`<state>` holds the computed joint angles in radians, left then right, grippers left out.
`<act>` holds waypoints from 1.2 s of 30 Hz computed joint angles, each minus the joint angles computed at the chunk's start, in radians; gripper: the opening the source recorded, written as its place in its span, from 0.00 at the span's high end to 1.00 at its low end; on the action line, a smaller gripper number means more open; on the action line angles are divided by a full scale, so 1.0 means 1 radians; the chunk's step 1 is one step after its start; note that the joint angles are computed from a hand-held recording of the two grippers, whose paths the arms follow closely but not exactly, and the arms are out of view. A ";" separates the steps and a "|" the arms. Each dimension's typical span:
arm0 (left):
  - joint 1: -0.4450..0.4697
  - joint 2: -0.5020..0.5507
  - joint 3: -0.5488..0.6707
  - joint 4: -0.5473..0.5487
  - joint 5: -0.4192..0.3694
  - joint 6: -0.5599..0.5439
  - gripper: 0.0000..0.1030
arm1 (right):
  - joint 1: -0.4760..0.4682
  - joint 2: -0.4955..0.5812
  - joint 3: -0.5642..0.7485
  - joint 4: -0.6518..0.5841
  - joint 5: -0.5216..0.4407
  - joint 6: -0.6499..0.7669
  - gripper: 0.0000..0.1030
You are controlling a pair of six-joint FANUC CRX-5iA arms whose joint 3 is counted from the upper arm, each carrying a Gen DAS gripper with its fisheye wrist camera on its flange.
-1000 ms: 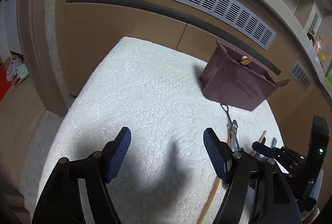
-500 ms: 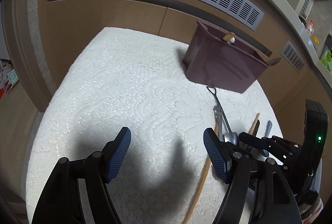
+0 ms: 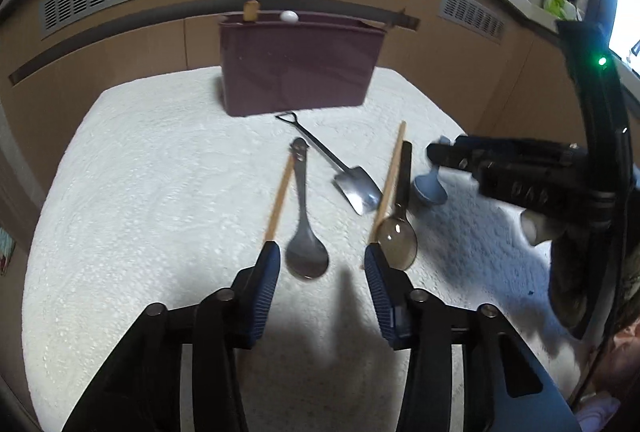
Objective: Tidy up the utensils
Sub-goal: 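Move both tools back over the remaining utensils on the table, then grasp the metal spoon with the left tool while the right tool grasps the shovel server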
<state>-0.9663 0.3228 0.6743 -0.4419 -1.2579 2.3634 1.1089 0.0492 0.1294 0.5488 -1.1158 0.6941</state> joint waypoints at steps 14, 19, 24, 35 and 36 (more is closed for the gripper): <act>-0.021 0.160 0.224 -0.086 -0.232 -0.012 0.72 | -0.004 -0.129 -0.184 0.080 0.074 -0.192 0.59; -0.055 0.130 0.230 -0.188 -0.229 0.006 0.72 | 0.009 -0.131 -0.189 0.098 0.076 -0.180 0.52; -0.085 0.080 0.234 -0.304 -0.210 0.012 0.72 | 0.006 -0.069 -0.081 0.000 0.075 0.006 0.52; -0.045 -0.025 0.119 -0.357 -0.115 0.090 0.72 | -0.072 0.300 0.440 -0.263 -0.121 0.381 0.74; -0.038 -0.035 0.104 -0.349 -0.102 0.096 0.72 | -0.078 0.331 0.479 -0.274 -0.140 0.385 0.77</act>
<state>-1.0048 0.2875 0.7781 -0.7909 -1.3597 2.4590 1.0304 0.3799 0.6084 0.2750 -1.2557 1.0789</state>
